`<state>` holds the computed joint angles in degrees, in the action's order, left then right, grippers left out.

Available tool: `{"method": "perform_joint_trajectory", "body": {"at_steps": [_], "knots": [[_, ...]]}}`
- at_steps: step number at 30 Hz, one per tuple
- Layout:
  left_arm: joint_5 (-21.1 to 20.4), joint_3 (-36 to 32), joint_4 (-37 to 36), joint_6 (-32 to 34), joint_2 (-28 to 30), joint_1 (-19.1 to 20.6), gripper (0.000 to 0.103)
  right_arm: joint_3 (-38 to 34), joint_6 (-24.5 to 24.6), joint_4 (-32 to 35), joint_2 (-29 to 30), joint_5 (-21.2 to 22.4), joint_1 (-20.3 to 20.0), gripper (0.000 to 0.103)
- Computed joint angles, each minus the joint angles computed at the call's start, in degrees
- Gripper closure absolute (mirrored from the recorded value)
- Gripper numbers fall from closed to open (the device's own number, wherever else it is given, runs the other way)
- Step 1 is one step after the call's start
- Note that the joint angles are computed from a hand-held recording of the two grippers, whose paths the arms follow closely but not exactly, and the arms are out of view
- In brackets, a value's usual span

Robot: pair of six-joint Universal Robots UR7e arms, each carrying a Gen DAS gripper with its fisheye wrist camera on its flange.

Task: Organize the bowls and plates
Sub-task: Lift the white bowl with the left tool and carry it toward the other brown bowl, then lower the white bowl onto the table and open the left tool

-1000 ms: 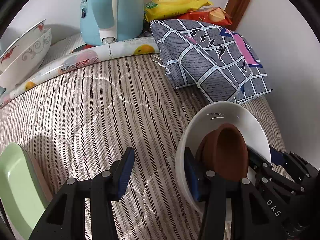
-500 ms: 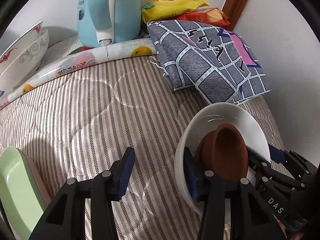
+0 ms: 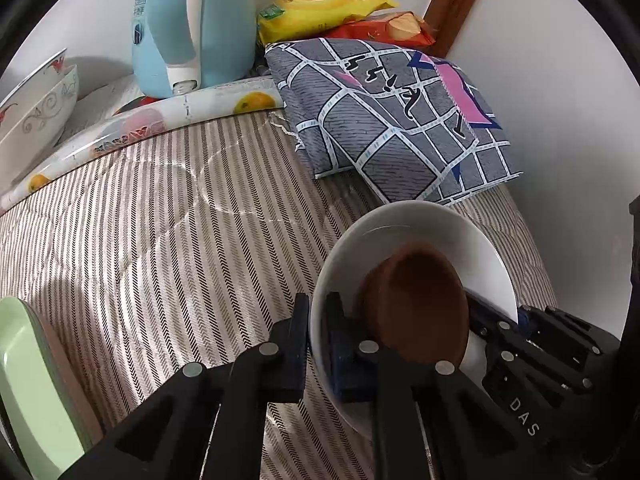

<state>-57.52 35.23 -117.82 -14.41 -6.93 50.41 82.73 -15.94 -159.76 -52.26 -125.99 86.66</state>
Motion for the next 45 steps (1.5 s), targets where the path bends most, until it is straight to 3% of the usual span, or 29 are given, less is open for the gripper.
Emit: {"method": "perform_joint_trajectory", "body": {"at_steps": [6,28,38,41,45], "knots": [[-0.6,2.3,-1.5,-0.2,-1.2,0.0,0.094,1.6,0.2,-2.1,-0.5,-0.1,0.2,0.091],[1.8,24.2,-10.9,-1.6,-14.0,-2.7,0.094,12.6,3.2,-7.5,-6.3,0.3,3.5,0.091],[3.3,28.4,-13.5,-0.6,-14.7,-2.2,0.093,13.8,2.7,-7.6,-5.2,0.1,2.9,0.091],[4.9,29.5,-16.5,1.4,-14.7,-2.6,0.092,13.6,1.9,-8.0,-4.9,0.1,2.6,0.091],[7.4,30.1,-17.9,2.2,-14.5,-3.0,0.076,13.7,1.1,-7.7,-5.3,2.1,1.6,0.091]]}}
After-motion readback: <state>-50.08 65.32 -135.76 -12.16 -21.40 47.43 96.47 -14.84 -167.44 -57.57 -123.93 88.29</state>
